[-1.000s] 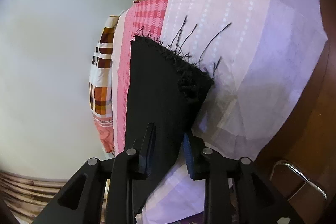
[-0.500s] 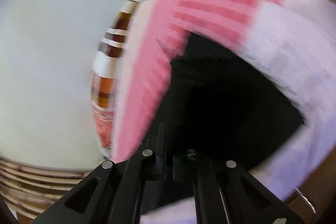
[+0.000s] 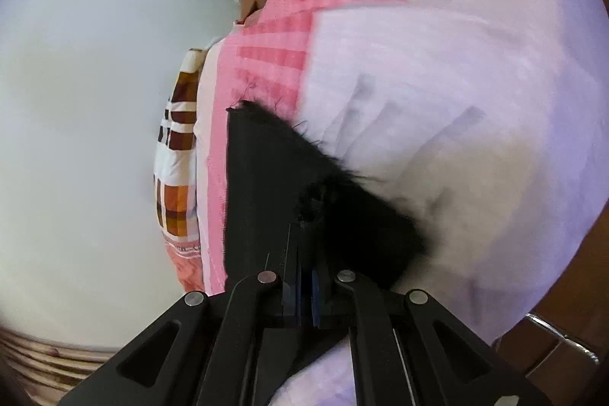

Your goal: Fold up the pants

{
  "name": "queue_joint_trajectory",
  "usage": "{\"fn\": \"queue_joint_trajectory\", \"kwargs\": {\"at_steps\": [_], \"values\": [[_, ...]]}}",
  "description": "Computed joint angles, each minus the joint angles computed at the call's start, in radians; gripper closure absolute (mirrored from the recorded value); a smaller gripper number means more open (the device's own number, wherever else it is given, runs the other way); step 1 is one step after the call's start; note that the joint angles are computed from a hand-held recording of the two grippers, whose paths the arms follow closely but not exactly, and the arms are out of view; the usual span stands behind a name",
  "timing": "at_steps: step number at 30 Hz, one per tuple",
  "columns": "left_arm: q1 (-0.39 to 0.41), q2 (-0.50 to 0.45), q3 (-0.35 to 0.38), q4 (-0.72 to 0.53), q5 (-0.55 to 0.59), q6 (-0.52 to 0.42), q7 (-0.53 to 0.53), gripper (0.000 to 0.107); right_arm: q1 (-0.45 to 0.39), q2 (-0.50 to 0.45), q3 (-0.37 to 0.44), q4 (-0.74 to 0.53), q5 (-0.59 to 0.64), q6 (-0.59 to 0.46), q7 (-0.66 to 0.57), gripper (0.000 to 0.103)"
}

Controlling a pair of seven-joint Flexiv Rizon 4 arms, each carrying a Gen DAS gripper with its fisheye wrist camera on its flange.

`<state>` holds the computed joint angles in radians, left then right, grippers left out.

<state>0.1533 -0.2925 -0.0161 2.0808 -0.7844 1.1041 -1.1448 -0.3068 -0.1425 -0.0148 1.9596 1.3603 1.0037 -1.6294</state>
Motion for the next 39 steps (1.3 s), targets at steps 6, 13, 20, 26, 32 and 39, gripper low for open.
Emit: {"fn": "queue_joint_trajectory", "kwargs": {"at_steps": [6,13,20,26,32,39], "values": [[-0.002,0.0,0.003,0.0,0.006,0.001,-0.017,0.087,-0.006,0.014,-0.007,0.003,0.028,-0.009,-0.04,0.098],[-0.002,0.003,-0.011,0.018,-0.044,0.03,0.007,0.086,-0.004,0.023,-0.014,0.024,0.024,0.008,-0.026,0.098],[0.0,0.001,-0.016,0.018,-0.071,0.03,0.024,0.086,0.015,0.045,-0.014,0.044,-0.015,0.039,-0.002,0.098],[-0.004,0.0,-0.016,0.02,-0.081,0.04,0.035,0.085,-0.012,0.036,-0.029,0.039,0.082,0.006,-0.111,0.097],[-0.006,-0.002,-0.015,0.015,-0.08,0.036,0.028,0.085,0.011,0.065,-0.034,0.089,-0.109,0.163,0.065,0.094],[-0.008,-0.001,-0.024,0.023,-0.104,0.058,0.055,0.084,0.118,0.077,0.019,-0.128,-0.289,-0.054,-0.176,0.079]]}}
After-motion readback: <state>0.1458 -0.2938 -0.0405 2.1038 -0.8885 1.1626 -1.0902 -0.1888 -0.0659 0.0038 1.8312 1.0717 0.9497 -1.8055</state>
